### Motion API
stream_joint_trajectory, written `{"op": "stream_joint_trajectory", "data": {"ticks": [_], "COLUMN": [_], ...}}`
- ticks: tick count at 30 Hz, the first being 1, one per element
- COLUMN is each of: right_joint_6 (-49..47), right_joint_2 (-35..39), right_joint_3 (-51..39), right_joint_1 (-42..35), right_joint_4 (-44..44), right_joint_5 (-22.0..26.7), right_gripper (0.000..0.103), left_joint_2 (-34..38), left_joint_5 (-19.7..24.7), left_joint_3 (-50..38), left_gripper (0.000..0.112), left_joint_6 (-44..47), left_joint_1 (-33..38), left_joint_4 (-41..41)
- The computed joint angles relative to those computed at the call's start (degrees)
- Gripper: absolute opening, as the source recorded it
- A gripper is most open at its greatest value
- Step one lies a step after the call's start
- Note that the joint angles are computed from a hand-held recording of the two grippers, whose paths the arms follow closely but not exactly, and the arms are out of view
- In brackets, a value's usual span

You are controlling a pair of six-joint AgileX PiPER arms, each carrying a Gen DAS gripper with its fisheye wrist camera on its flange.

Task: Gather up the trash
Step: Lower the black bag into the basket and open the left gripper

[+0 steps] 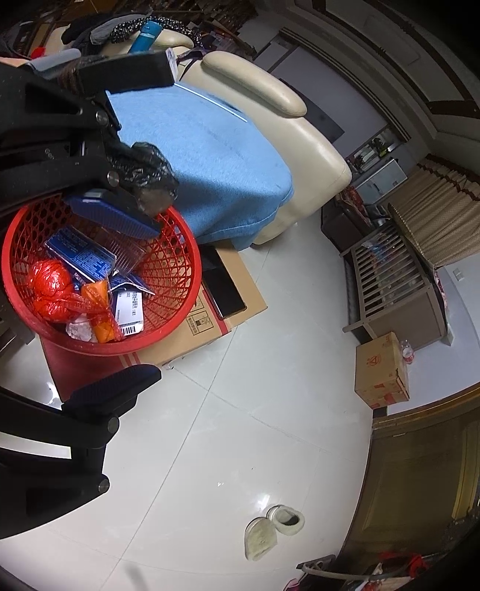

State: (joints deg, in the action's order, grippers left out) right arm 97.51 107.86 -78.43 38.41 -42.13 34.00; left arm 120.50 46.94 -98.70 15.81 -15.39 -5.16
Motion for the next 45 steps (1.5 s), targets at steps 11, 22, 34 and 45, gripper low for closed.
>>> {"op": "stream_joint_trajectory", "data": {"ticks": [11,22,34,45], "right_joint_6": [-0.5,-5.2,-6.5,-15.1], "right_joint_2": [0.0,2.9,11.5,25.3], "right_joint_3": [-2.7,-9.7,-22.7,-42.3], "right_joint_1": [0.9,3.0,9.2,17.4], "right_joint_4": [-0.9,1.3,-0.3,-0.1], "right_joint_5": [2.0,8.2,23.3,35.0], "right_gripper": [0.074,0.077,0.082,0.082], "left_joint_2": [-0.4,-5.2,-15.7,-21.7], "left_joint_5": [-1.3,-4.0,-9.2,-11.2], "left_joint_3": [1.3,5.5,13.3,21.3], "left_gripper": [0.065,0.067,0.076,0.083], "left_joint_6": [-0.7,2.6,13.2,23.1], "left_joint_1": [0.4,3.4,12.4,22.9], "left_joint_4": [0.5,-3.7,-13.6,-22.6]}}
